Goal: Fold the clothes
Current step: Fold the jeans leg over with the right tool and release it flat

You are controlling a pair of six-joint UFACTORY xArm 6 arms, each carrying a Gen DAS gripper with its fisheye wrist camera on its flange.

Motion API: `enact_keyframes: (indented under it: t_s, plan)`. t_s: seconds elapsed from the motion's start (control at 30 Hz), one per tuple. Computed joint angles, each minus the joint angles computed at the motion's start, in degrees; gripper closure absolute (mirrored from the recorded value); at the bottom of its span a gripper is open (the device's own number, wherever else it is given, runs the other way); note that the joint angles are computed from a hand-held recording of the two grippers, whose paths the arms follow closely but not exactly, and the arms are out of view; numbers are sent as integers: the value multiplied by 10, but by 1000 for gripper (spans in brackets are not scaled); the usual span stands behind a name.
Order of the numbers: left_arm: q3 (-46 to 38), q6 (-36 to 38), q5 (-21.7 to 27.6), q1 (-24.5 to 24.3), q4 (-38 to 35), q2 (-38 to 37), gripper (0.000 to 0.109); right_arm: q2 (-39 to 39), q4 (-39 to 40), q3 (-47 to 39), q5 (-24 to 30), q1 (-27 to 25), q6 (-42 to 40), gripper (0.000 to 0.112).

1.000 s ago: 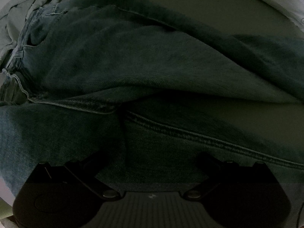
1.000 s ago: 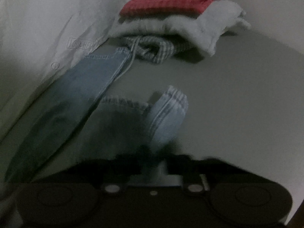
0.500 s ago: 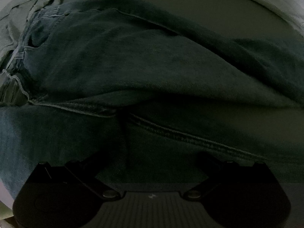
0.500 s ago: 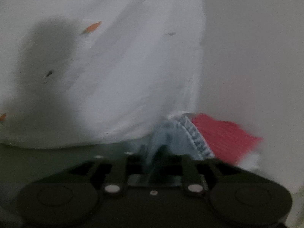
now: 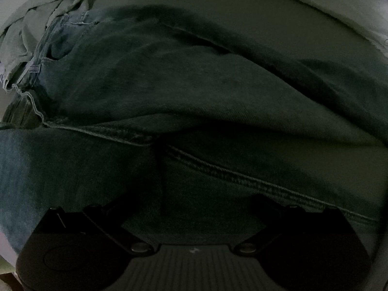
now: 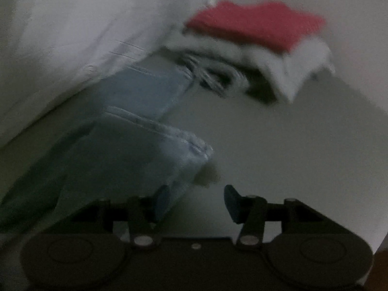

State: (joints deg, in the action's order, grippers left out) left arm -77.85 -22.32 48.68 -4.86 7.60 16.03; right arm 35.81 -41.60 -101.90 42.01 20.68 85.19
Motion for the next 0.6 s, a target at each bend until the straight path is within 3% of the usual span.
enact_keyframes:
  t_s: [0.13,0.33,0.4,0.47,0.6]
  plan:
    - [-5,5,13,0,-4,-2,6,14,16,9,-60,-17,34,58]
    - [6,4,13,-1,-3,-14,6,94,28,-97,-41,-17,-31,57]
    - [8,2,14,-1,-2,-18,6,95,-2,-101,-24,-10,-48,89]
    - [11,2,15,-1,-2,-22,6,94,-34,-102,-8,-3,-59,106]
    - [15,0,19,0,-4,-29,6,-6,-142,3,27,12,48,107]
